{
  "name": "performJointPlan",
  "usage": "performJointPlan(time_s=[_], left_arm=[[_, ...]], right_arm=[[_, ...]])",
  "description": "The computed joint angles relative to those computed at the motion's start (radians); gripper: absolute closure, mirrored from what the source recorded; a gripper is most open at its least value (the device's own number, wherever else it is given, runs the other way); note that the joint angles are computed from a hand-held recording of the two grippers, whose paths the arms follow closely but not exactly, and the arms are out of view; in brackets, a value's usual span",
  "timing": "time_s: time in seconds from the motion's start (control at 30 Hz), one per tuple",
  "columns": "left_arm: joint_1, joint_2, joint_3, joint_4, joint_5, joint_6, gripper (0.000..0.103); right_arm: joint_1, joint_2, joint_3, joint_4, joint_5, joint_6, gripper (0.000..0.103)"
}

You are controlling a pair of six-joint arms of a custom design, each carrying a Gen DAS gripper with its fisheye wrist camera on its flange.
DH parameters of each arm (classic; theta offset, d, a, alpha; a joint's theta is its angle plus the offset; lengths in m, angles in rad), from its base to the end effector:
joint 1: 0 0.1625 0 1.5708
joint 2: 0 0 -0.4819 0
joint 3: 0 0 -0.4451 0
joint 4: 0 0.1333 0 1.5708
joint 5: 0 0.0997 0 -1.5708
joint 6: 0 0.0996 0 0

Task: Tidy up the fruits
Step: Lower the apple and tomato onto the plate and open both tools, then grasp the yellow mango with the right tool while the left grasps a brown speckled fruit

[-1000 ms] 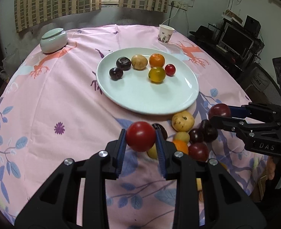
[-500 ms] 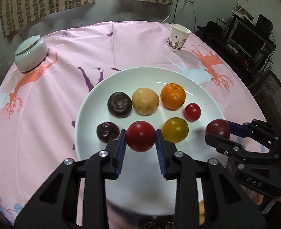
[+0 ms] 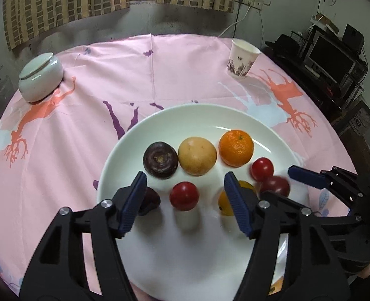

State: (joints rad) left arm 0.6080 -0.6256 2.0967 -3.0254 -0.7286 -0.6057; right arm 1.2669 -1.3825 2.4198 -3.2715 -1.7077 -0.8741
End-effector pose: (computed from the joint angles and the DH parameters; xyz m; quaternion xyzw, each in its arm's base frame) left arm -0.3193 -0.4752 -0.0661 0.1654 0.8975 -0.2834 0.2947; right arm -0.0222 -0.4708 0.2363 0.2439 -0.9115 0.2342 0.2343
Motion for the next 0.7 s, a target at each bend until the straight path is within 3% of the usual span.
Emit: performJointPlan(time_s=[0.07, 0.2, 0.27, 0.5, 0.6, 0.7], left_arm=[[-0.036, -0.031, 0.037, -0.031, 0.011, -0.015, 0.031], [-0.144, -0.101, 0.140, -0.088, 0.040, -0.086, 0.017], [-0.212, -0.123, 0.195, -0.079, 0.075, -0.144, 0.012], [-0.375, -0.133, 0.356, 0.096, 0.103, -0.525, 0.010], [-0.411, -0.107, 0.406, 0.105, 0.056, -0.658, 0.010], [-0.427, -0.079, 0.428, 0.076, -0.006, -0.683, 0.010]], right_arm=[[-0.005, -0.037, 0.023, -0.031, 0.037, -0.010, 0.026], [-0.022, -0.163, 0.082, -0.025, 0.090, -0.041, 0.025], [-0.055, -0.248, 0.125, 0.006, 0.128, -0.071, 0.001], [-0.318, -0.532, 0.306, 0.117, 0.266, -0.302, 0.001], [-0.428, -0.581, 0.352, 0.149, 0.306, -0.337, 0.001], [-0.459, -0.565, 0.371, 0.133, 0.288, -0.322, 0.001]])
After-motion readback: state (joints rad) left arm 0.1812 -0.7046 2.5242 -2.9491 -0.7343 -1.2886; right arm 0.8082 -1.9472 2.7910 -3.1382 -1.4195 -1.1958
